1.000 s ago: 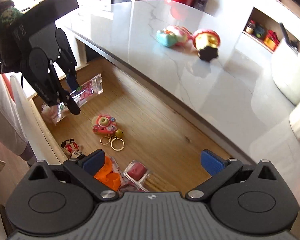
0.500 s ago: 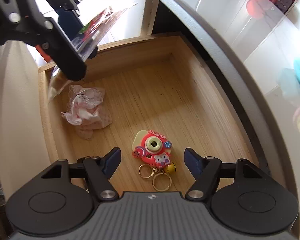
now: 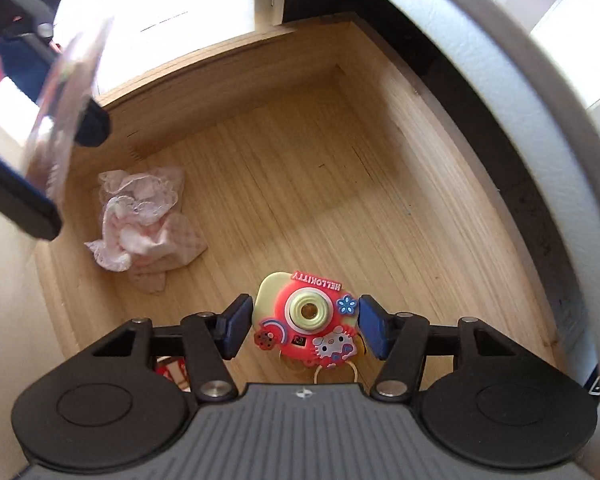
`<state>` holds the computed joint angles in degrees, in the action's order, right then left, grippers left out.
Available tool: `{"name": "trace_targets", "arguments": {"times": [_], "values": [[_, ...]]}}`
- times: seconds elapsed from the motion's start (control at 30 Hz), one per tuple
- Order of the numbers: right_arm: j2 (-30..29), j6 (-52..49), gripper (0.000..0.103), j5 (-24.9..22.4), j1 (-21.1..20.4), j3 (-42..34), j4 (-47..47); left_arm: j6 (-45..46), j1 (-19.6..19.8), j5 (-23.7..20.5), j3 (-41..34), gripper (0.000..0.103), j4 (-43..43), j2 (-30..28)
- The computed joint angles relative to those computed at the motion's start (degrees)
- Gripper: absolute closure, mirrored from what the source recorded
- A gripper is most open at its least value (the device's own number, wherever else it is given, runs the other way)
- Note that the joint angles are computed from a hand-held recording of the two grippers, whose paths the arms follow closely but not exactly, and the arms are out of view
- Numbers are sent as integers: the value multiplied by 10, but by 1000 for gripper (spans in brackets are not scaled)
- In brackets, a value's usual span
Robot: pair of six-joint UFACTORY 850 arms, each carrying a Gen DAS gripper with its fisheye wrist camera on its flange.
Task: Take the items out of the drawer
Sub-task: 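Place the snack packet on countertop with left tool while right tool moves pink keychain toy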
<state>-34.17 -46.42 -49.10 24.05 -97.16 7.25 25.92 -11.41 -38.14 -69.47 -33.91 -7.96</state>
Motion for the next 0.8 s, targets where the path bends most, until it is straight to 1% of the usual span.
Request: {"name": "trace_targets", "arguments": {"times": [0.13,0.23,0.3,0.37,0.47,0.53,0.6,0.7,0.8], "values": [[74,-14,46,12,-21,52,21,-11,-15,11,-4,67,22,5],[132,-23,46,26,-43,88,57,-34,-31,7,-23,67,28,-2],[159,-10,46,40,-50,96,76,-44,-47,7,-44,67,40,-11],[189,-14,46,56,-66,113,102,-58,-65,6,-78,67,62,-26],[229,-22,46,93,-90,131,142,-92,-89,20,-133,67,106,-48],[244,-31,46,121,-104,138,165,-126,-100,35,-167,67,138,-62],[249,-26,46,146,-118,132,183,-158,-102,48,-203,67,151,-81],[241,-18,46,175,-136,114,213,-219,-96,59,-252,67,177,-114],[222,10,46,205,-142,91,212,-305,-90,60,-300,67,242,-152]]}}
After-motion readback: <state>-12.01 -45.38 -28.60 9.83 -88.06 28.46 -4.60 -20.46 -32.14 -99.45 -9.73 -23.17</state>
